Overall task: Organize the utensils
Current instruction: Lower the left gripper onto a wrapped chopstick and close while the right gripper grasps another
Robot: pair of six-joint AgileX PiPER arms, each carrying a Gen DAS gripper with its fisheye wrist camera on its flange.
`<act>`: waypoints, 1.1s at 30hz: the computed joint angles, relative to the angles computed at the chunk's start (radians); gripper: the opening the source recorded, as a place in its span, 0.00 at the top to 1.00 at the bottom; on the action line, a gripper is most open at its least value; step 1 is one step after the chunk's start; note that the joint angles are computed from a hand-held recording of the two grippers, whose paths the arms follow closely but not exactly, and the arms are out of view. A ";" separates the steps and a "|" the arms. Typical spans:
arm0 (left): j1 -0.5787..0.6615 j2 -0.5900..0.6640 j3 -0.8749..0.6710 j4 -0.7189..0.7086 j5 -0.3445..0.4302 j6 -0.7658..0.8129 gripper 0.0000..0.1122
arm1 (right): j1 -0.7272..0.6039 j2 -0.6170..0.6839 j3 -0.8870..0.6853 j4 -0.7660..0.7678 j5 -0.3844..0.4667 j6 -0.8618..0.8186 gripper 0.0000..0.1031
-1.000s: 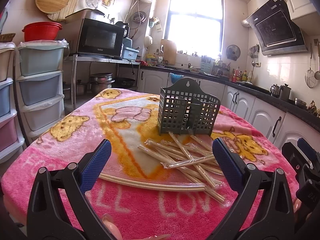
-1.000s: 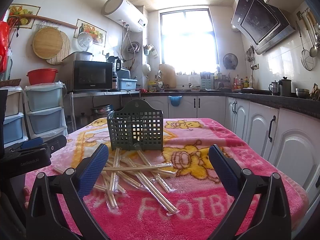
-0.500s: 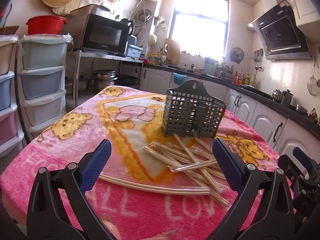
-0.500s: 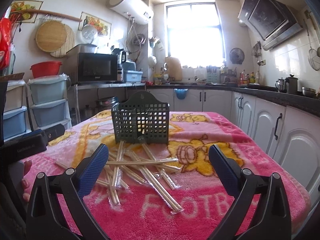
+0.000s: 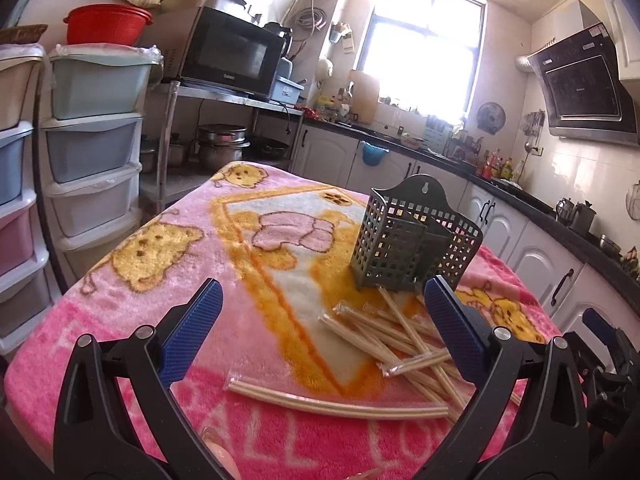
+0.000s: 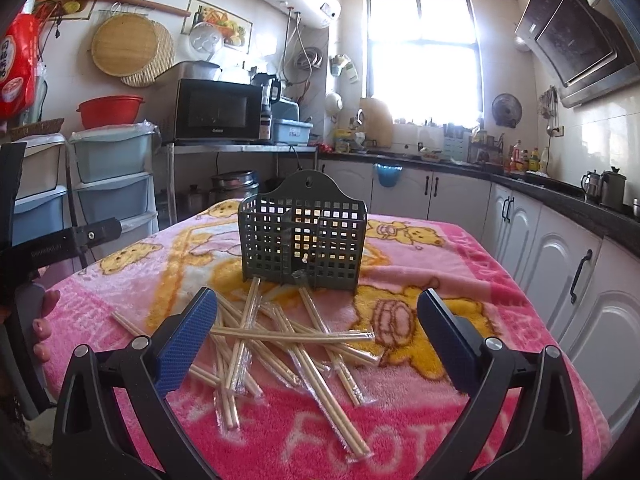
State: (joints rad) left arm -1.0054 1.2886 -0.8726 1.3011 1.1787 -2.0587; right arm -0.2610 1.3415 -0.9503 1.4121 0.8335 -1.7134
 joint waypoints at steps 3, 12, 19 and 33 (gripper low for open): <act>0.067 -0.019 -0.018 0.004 -0.113 0.047 0.17 | 0.021 0.046 -0.069 -0.057 -0.018 0.076 0.06; 0.261 0.091 -0.208 -0.152 -0.336 0.326 0.17 | 0.072 0.173 -0.257 -0.257 -0.080 0.268 0.06; 0.393 0.219 -0.354 -0.398 -0.483 0.622 0.17 | 0.088 0.299 -0.416 -0.421 -0.017 0.448 0.06; 0.587 0.454 -0.559 -1.030 -0.592 1.185 0.40 | 0.138 0.526 -0.710 -0.685 0.192 0.725 0.41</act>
State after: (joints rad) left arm -0.4182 1.7425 -1.4313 0.2711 0.5868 -0.8732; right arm -0.1230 1.8678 -1.6607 0.7274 1.0253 -0.9881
